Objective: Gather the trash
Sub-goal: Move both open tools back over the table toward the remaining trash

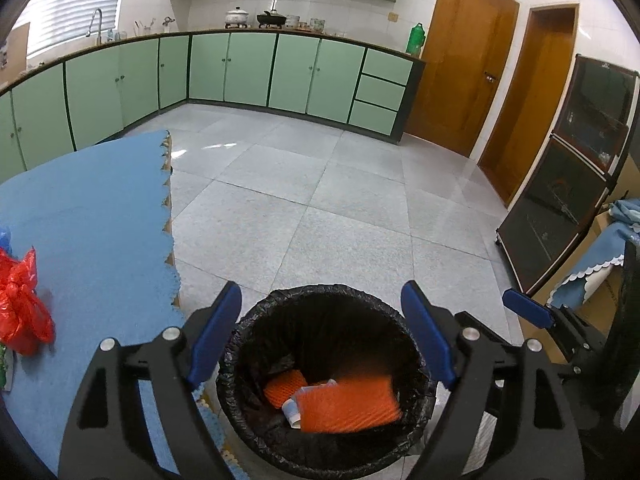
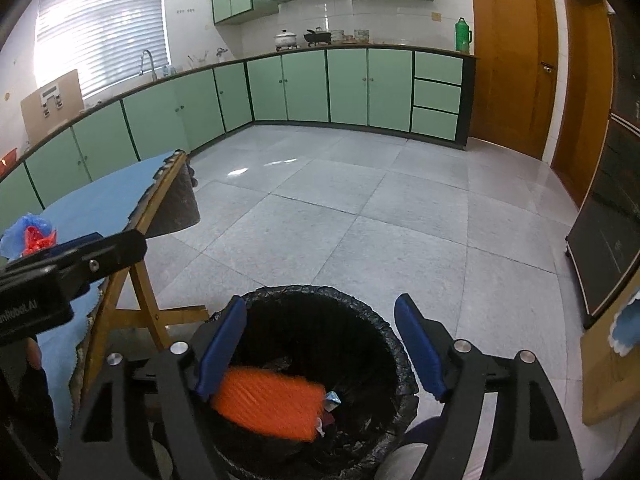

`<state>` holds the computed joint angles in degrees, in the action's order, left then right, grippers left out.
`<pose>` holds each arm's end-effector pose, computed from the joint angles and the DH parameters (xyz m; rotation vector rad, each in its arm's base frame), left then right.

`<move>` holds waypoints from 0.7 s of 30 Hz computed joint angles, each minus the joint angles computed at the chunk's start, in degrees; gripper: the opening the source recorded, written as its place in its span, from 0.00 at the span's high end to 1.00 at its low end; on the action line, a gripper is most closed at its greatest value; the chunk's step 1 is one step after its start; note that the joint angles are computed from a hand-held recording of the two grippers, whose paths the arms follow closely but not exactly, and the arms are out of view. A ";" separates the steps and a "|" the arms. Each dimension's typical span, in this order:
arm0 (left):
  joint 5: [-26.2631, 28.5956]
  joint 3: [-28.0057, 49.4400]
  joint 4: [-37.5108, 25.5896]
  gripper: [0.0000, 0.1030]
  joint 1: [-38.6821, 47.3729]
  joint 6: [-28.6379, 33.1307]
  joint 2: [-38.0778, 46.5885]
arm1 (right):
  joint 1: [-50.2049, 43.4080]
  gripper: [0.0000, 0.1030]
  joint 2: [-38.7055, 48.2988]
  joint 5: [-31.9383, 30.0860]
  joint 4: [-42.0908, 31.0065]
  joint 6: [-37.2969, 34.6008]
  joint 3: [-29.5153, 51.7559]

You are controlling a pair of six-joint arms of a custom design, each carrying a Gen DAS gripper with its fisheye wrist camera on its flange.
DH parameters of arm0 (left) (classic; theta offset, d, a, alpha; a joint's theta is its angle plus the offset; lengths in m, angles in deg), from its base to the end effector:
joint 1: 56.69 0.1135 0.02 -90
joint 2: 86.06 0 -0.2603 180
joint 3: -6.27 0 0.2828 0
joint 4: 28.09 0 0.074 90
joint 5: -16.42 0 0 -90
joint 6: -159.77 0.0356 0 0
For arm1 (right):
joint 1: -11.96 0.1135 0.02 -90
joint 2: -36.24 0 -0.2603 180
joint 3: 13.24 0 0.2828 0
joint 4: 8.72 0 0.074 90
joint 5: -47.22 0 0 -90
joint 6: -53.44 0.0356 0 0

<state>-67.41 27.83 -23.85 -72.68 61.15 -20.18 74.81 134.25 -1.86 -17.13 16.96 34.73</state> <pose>0.1909 -0.0587 0.0831 0.2044 2.2804 -0.3476 0.1534 0.2480 0.0685 0.0536 2.2717 0.0980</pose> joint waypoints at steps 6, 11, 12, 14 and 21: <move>-0.80 -0.89 -3.30 0.23 1.33 0.41 -5.63 | 1.14 0.27 -1.61 1.47 -1.48 0.57 -0.03; -0.45 -2.57 -10.37 0.21 5.10 2.00 -15.87 | 2.92 0.23 -3.08 3.11 -3.42 1.31 0.85; 0.09 -3.05 -12.41 0.21 6.64 2.73 -18.69 | 3.34 0.22 -3.28 3.58 -3.90 1.30 1.33; 2.04 -3.79 -17.13 0.20 10.73 4.66 -24.67 | 4.11 0.21 -3.47 4.14 -4.43 1.18 2.30; 12.38 -4.77 -34.69 0.17 32.48 14.93 -43.69 | 6.64 0.10 -0.26 5.06 -4.02 -0.92 9.23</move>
